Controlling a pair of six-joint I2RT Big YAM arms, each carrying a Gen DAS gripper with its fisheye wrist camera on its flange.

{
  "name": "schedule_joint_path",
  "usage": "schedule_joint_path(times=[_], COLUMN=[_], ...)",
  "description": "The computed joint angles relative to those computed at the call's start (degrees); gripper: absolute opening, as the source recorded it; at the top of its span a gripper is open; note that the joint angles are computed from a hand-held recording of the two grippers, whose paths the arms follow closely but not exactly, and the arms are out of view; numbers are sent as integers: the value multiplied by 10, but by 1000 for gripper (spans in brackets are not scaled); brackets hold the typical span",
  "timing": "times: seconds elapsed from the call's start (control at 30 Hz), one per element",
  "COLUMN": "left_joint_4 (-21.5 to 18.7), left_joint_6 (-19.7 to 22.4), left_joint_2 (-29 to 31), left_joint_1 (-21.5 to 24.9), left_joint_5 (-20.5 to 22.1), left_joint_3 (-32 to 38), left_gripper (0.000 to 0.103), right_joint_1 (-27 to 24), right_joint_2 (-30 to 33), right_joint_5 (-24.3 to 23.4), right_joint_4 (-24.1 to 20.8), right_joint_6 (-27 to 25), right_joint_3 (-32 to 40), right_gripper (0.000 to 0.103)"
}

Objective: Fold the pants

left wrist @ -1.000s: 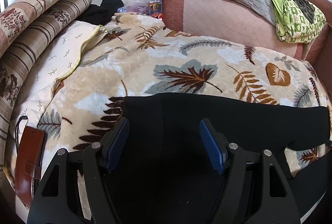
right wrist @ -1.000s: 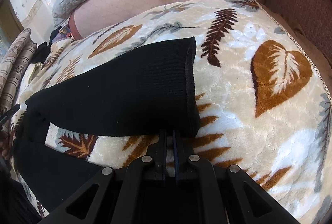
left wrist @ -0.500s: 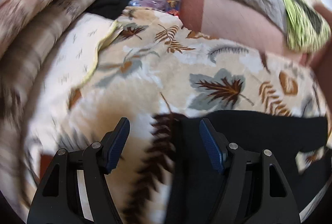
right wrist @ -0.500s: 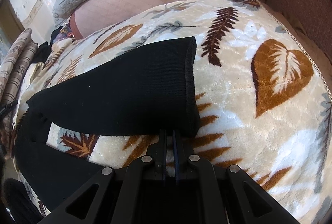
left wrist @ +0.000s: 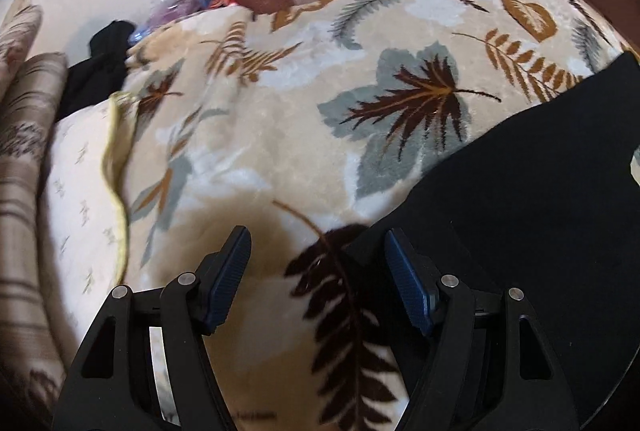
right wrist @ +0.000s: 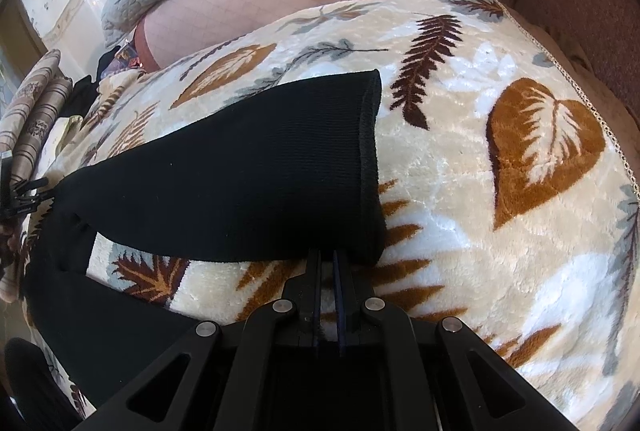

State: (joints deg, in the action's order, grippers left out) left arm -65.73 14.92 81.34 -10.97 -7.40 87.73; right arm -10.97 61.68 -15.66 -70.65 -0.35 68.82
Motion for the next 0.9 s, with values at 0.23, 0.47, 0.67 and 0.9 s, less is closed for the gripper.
schedule_joint_path(times=[0.23,0.47,0.67,0.9], left_joint_4=[-33,-35,-38,-24], left_joint_6=[23,-8,-39,-97], left_joint_2=[25,34,20,-20], left_joint_1=[17,24,15,-58], left_joint_5=[126,195,190,21], left_joint_3=[17,18,20,30], left_gripper=[70,48,6,5], right_joint_1=[2,3,1,-44], right_joint_2=[0,1,2,-37], right_joint_5=[4,3,-3,-28], right_joint_4=[1,2,-1,79], right_joint_6=[0,1,4,54], right_joint_3=[0,0,1,3], right_gripper=[5,5,5,5])
